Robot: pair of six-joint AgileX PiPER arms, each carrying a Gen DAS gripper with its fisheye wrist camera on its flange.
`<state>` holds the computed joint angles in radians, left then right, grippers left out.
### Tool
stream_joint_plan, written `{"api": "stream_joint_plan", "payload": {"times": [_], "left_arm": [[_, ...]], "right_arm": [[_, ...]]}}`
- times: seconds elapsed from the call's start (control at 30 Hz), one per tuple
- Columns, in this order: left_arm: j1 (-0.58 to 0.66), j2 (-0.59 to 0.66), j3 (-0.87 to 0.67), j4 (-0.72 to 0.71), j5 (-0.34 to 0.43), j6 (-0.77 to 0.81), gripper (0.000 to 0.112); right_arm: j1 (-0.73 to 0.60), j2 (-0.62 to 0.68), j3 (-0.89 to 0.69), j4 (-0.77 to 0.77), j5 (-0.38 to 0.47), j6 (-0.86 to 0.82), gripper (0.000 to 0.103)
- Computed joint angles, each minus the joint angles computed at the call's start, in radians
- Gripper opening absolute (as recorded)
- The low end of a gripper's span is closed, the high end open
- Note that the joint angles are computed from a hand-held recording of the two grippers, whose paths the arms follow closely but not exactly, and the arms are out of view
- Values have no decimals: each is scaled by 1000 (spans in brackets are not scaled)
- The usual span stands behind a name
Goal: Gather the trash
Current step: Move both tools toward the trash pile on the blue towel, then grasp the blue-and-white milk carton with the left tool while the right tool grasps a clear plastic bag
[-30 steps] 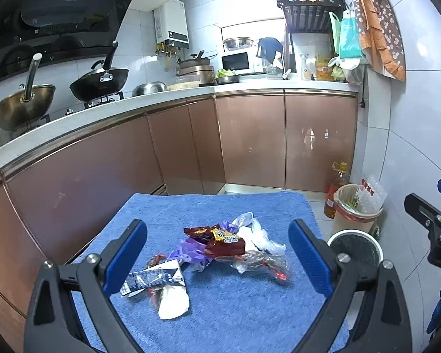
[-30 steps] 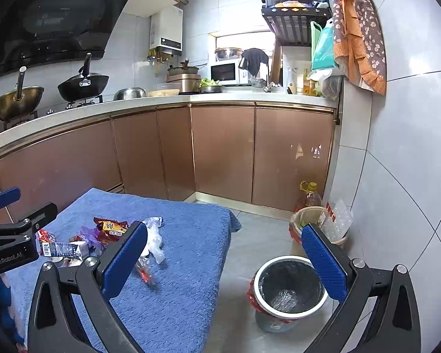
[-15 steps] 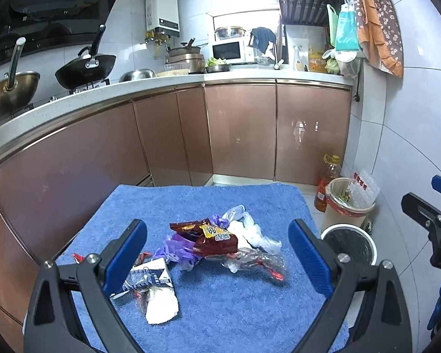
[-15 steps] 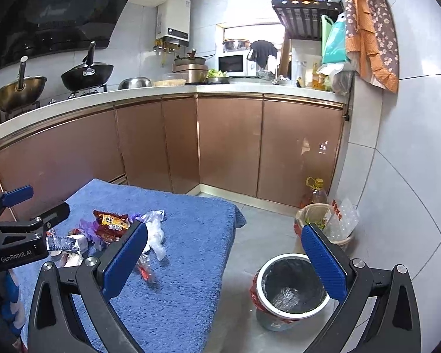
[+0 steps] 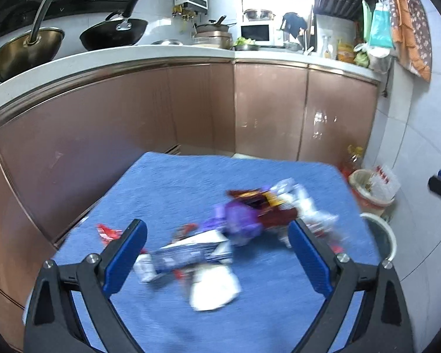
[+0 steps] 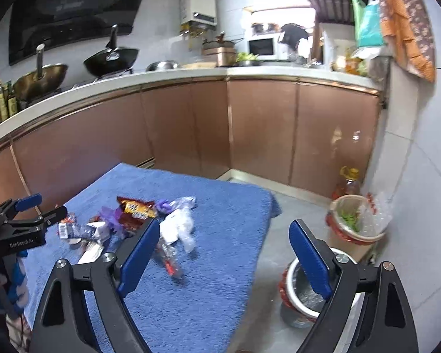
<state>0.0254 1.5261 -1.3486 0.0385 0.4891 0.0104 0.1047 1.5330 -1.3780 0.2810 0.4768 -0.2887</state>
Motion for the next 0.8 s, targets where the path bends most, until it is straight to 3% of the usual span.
{"api": "stream_joint_plan", "payload": {"times": [0.13,0.23,0.3,0.37,0.57,0.73,0.8], "left_arm": [[136,46,-27,-225,37,400,93],[225,126,-104,-371,152,695,83],[246,185,-158,-375,221,793,77],[250,238,-207,-368,277,854,75],[210,352,-315,-295,341,910,70],[193,450,-433,-258,402,895,69],[196,486,-477,-257,433,890,60]], "right_arm": [[2,74,-54,114,53,-105,81],[22,131,-95,125,81,-122,81],[30,174,-139,135,126,-137,81],[41,213,-182,139,165,-142,81],[52,391,-406,180,312,-156,74],[48,656,-799,136,518,-45,68],[50,775,-989,120,617,3,64]]}}
